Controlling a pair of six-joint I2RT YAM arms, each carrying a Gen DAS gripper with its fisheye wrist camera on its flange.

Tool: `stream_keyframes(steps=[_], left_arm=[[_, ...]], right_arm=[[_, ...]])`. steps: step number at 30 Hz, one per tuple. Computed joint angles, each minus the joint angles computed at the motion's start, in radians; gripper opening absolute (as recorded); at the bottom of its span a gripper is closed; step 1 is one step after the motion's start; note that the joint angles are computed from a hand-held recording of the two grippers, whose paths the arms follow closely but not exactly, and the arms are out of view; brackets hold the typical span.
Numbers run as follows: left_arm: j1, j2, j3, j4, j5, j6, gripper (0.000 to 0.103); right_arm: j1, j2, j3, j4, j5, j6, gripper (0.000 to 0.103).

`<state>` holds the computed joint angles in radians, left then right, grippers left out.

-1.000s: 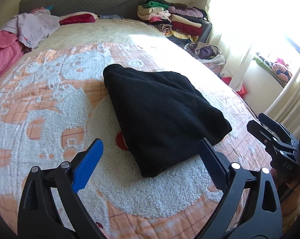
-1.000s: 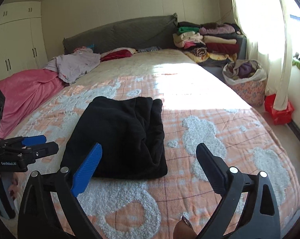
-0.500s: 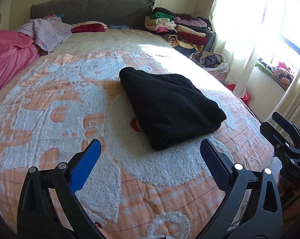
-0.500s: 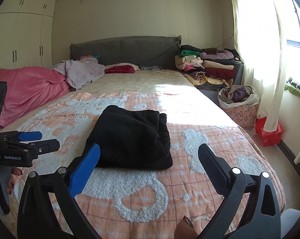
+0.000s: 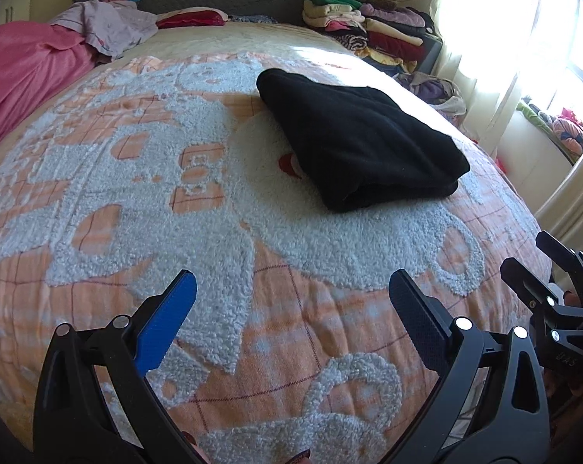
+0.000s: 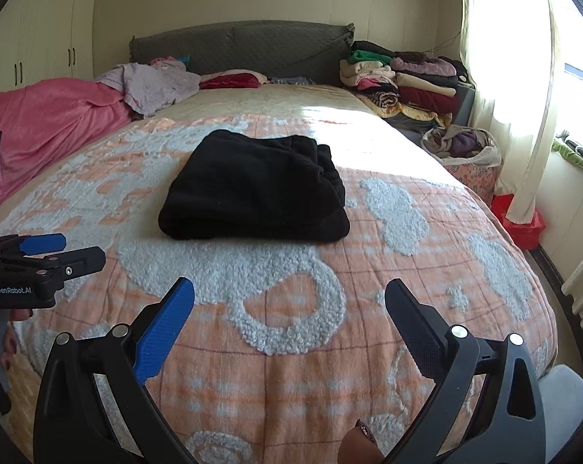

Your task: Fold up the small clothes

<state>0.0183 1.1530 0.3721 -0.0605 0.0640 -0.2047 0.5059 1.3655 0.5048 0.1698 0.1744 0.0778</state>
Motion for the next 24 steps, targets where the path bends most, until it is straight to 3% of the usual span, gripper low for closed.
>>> stream_keyframes(steps=[7,24], left_arm=[[0.004,0.068,0.008,0.013,-0.011,-0.014,0.093],[-0.014,0.015,-0.003,0.005,-0.051,-0.029,0.094]], right_arm=[[-0.007,0.037,-0.003,0.018,-0.021,0.051,0.098],[0.005,-0.010,-0.020,0.022,0.000,0.052,0.098]])
